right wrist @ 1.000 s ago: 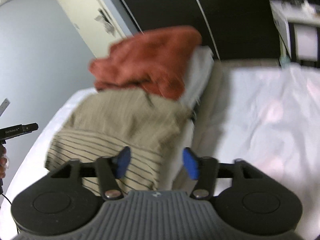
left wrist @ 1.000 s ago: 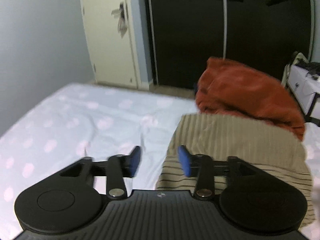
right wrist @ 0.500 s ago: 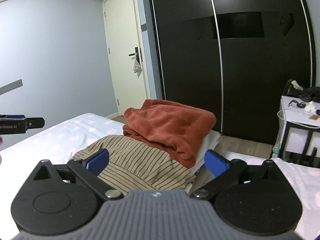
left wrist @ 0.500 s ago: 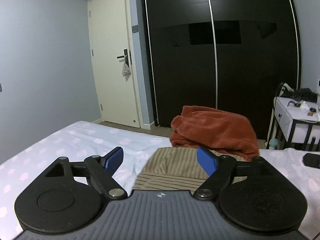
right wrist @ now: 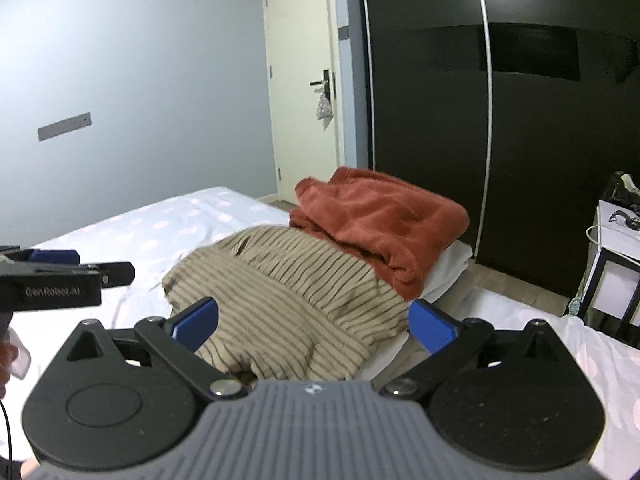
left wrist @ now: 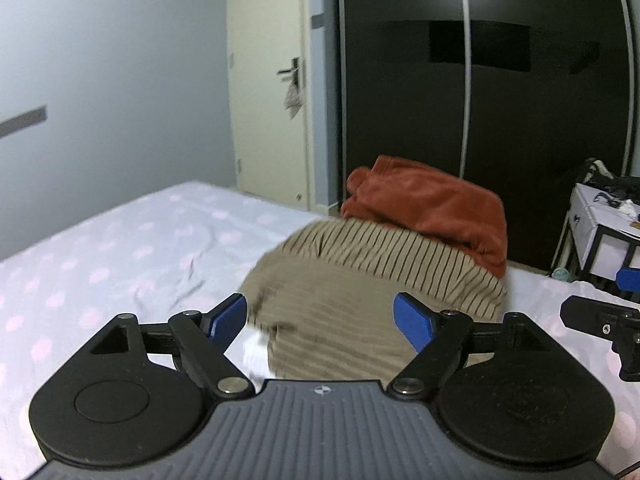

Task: Fold clothes

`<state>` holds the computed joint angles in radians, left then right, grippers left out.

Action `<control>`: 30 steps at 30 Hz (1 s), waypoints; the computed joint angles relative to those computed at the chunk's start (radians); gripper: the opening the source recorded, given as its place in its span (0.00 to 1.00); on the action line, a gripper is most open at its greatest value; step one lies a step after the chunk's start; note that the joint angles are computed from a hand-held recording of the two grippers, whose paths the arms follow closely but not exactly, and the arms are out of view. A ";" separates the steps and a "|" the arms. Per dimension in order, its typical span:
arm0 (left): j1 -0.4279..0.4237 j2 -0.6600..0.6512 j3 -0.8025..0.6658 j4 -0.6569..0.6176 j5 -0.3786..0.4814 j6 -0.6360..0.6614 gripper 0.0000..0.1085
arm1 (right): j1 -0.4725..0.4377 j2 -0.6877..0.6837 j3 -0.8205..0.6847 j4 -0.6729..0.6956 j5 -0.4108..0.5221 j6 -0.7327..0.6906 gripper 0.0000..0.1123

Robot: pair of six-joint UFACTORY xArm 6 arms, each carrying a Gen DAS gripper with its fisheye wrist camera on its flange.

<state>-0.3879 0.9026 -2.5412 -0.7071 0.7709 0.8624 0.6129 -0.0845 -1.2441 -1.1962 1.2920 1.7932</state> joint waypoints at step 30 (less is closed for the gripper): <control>-0.023 -0.260 0.450 0.044 -0.156 0.036 0.74 | -0.017 -0.037 0.057 0.000 -0.108 0.045 0.91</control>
